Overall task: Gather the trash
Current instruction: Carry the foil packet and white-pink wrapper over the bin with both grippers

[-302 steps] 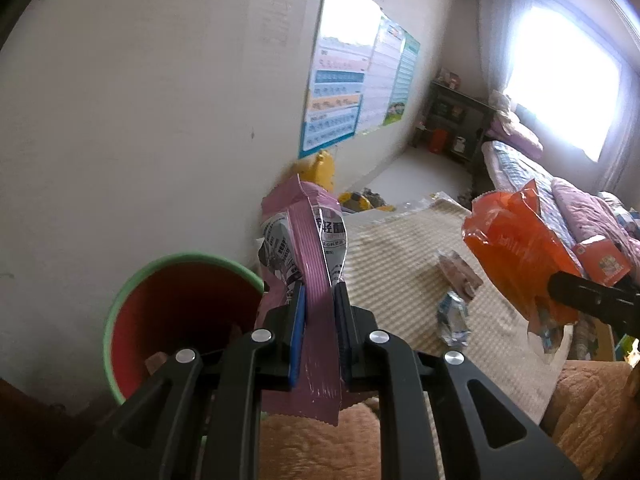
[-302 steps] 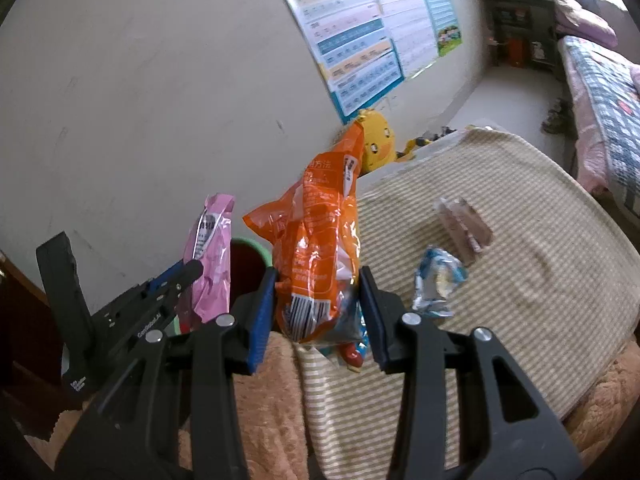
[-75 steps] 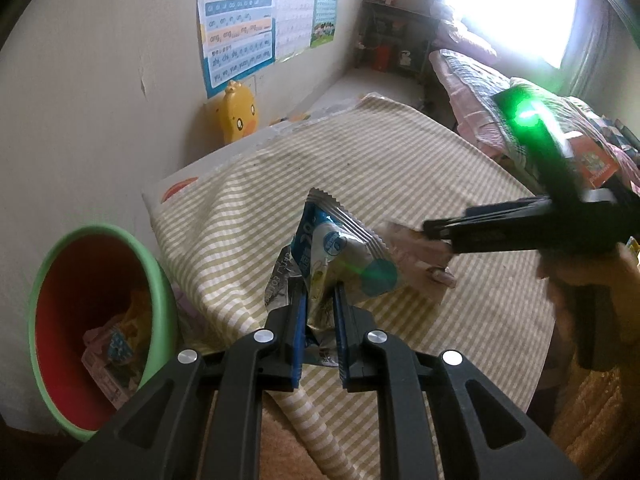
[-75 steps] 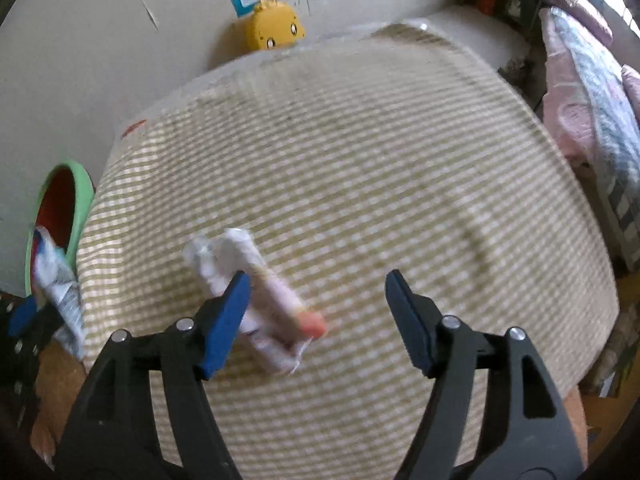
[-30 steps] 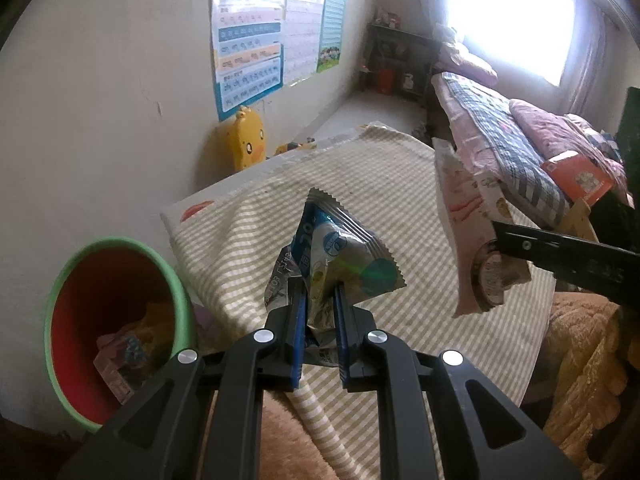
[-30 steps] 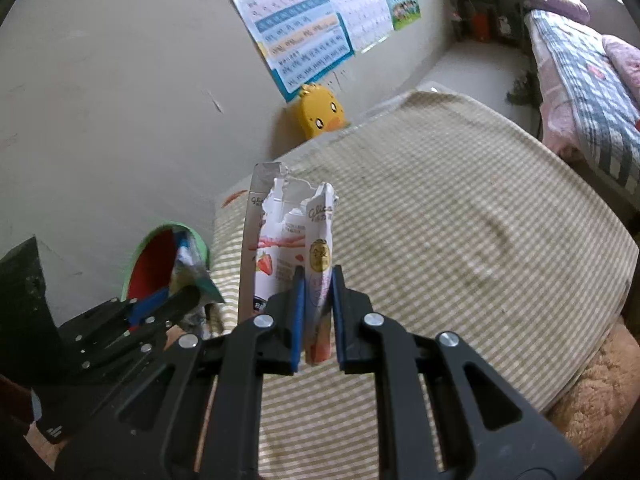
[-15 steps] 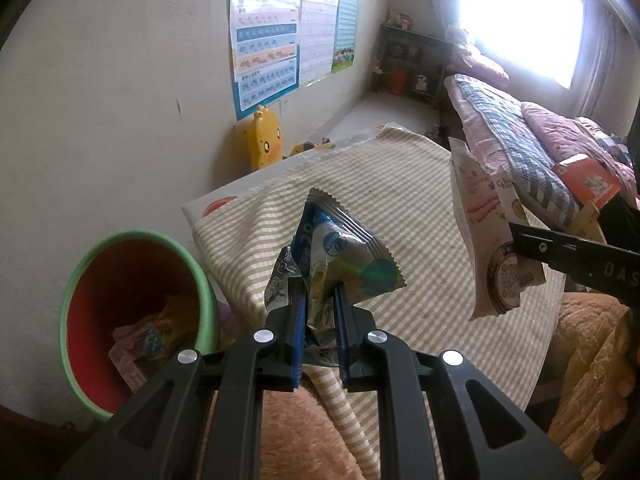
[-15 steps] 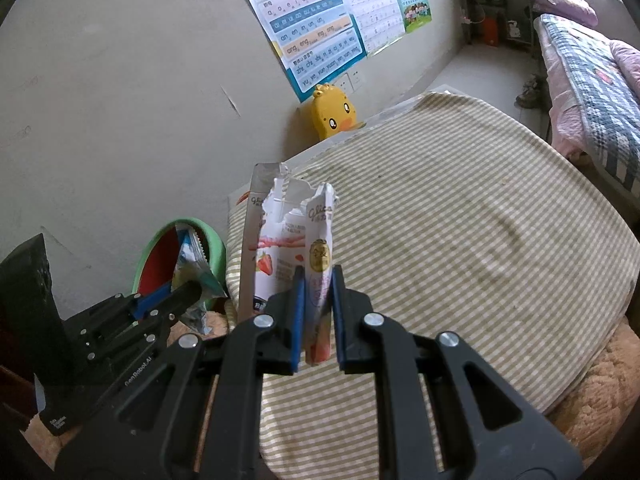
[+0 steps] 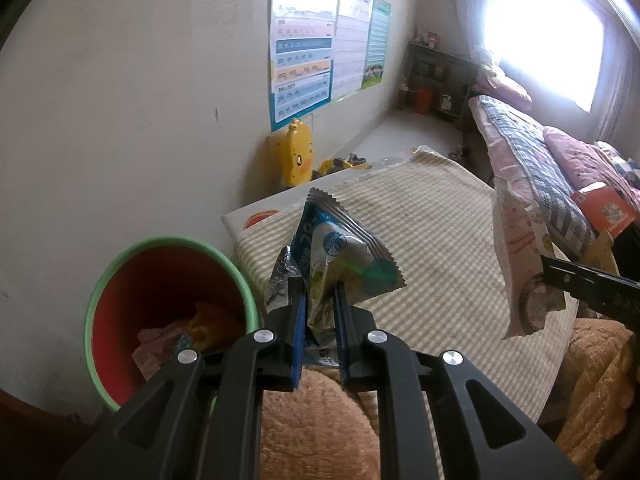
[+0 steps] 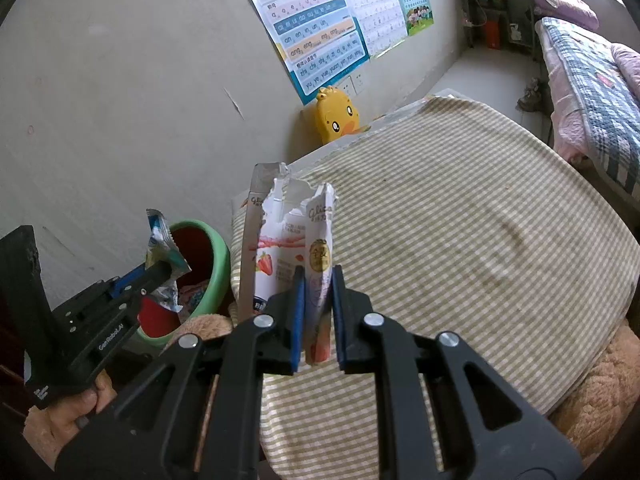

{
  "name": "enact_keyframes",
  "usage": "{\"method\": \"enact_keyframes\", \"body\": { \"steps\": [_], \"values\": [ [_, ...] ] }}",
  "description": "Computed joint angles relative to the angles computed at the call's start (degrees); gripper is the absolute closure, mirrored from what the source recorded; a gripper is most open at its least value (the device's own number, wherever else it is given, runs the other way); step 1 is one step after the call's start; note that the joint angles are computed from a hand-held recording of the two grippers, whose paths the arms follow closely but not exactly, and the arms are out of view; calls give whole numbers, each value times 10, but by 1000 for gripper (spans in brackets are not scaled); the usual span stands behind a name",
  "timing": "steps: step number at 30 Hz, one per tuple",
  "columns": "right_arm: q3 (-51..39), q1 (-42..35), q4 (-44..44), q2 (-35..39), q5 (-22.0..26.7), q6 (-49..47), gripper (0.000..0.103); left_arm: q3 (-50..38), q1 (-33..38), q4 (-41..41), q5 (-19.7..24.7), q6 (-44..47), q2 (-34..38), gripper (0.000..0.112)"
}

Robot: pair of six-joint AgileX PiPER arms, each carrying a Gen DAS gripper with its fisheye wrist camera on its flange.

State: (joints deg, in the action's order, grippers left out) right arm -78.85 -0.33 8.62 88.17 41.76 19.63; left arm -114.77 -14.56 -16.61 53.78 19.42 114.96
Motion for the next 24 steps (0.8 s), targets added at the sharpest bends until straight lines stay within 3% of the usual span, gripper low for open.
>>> {"method": "enact_keyframes", "body": {
  "steps": [24],
  "values": [
    [-51, 43, 7, 50, 19, -13, 90, -17, 35, 18, -10, -33, 25, 101]
  ]
}}
